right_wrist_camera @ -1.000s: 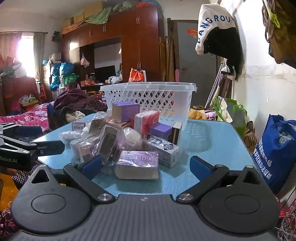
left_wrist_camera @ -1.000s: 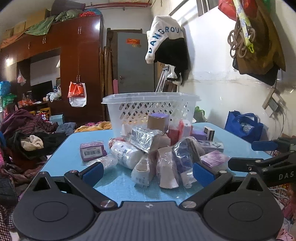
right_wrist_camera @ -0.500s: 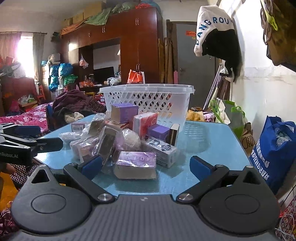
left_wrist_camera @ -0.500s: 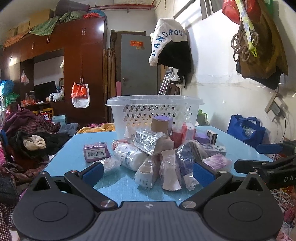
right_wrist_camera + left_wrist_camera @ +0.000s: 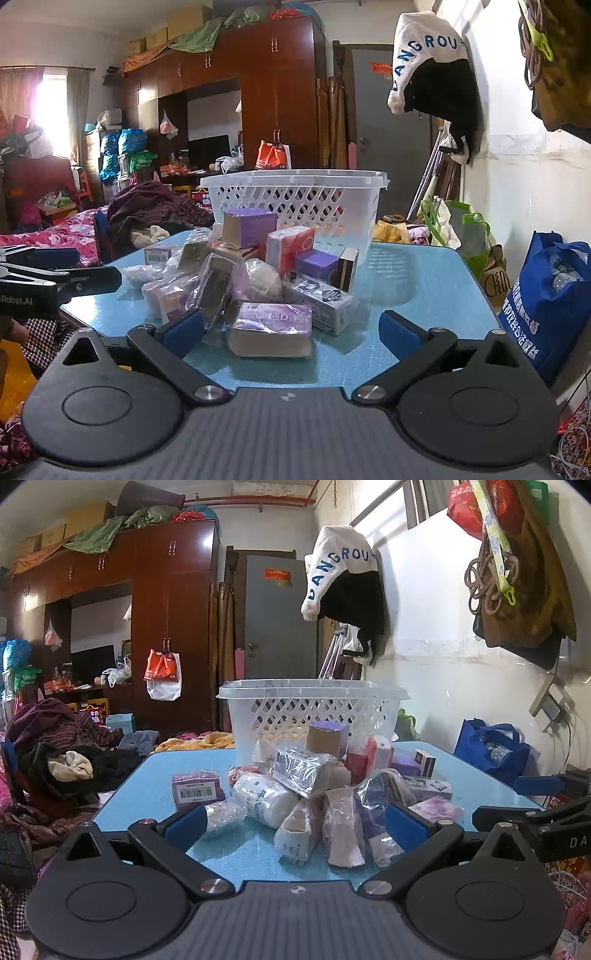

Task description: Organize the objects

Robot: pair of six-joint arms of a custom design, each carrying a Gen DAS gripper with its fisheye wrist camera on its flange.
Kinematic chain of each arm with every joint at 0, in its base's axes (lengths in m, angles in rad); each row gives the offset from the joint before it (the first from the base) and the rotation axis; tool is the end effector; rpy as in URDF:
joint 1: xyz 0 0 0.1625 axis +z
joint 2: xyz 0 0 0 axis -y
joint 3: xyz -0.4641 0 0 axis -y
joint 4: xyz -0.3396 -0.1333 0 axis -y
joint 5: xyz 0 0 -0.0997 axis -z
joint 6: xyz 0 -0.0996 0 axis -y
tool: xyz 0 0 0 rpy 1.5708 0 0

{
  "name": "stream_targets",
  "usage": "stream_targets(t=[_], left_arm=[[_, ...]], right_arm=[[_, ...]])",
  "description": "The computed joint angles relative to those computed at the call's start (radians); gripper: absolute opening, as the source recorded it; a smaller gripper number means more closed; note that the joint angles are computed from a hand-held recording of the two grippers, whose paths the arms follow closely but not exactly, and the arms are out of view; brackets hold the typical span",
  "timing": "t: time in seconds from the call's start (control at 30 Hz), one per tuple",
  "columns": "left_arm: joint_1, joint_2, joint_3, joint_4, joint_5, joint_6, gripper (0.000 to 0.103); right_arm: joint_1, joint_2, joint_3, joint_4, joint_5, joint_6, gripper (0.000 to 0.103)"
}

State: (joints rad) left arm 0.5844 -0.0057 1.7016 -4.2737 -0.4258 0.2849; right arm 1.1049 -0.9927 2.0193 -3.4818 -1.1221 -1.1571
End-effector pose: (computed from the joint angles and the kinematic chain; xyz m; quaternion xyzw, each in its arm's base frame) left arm -0.3016 -0.4681 -0.1095 0.2268 0.7476 -0.5439 0.3063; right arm -0.0948 -0.5814 0.2809 0.3881 -0.7968 0.4331 0.1642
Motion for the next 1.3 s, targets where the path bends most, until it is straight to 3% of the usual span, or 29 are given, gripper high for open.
stream_targets(t=[0.17, 0.6, 0.7, 0.8, 0.93, 1.2, 1.3], left_arm=[[-0.004, 0.01, -0.019, -0.075, 0.012, 0.066, 0.103], [0.01, 0.004, -0.008, -0.056, -0.01, 0.058, 0.103], [0.017, 0.011, -0.017, -0.089, -0.02, 0.109, 0.103], [0.037, 0.003, -0.001, -0.063, -0.044, 0.074, 0.102], [0.08, -0.019, 0.052, -0.011, -0.149, -0.024, 0.098], [0.123, -0.001, 0.008, -0.011, -0.154, 0.005, 0.077], [0.134, 0.012, -0.015, -0.006, -0.163, 0.038, 0.075]], right_arm=[[-0.002, -0.003, -0.003, 0.021, 0.006, -0.004, 0.103], [-0.003, 0.0, -0.01, 0.043, 0.009, -0.016, 0.103], [-0.014, 0.001, -0.018, 0.04, 0.035, -0.015, 0.103], [-0.024, 0.005, -0.038, 0.056, 0.046, -0.001, 0.103], [-0.038, -0.001, -0.054, 0.134, 0.066, -0.028, 0.095], [-0.02, 0.053, -0.063, 0.089, 0.039, -0.007, 0.072], [-0.011, 0.068, -0.062, 0.08, 0.016, -0.018, 0.071]])
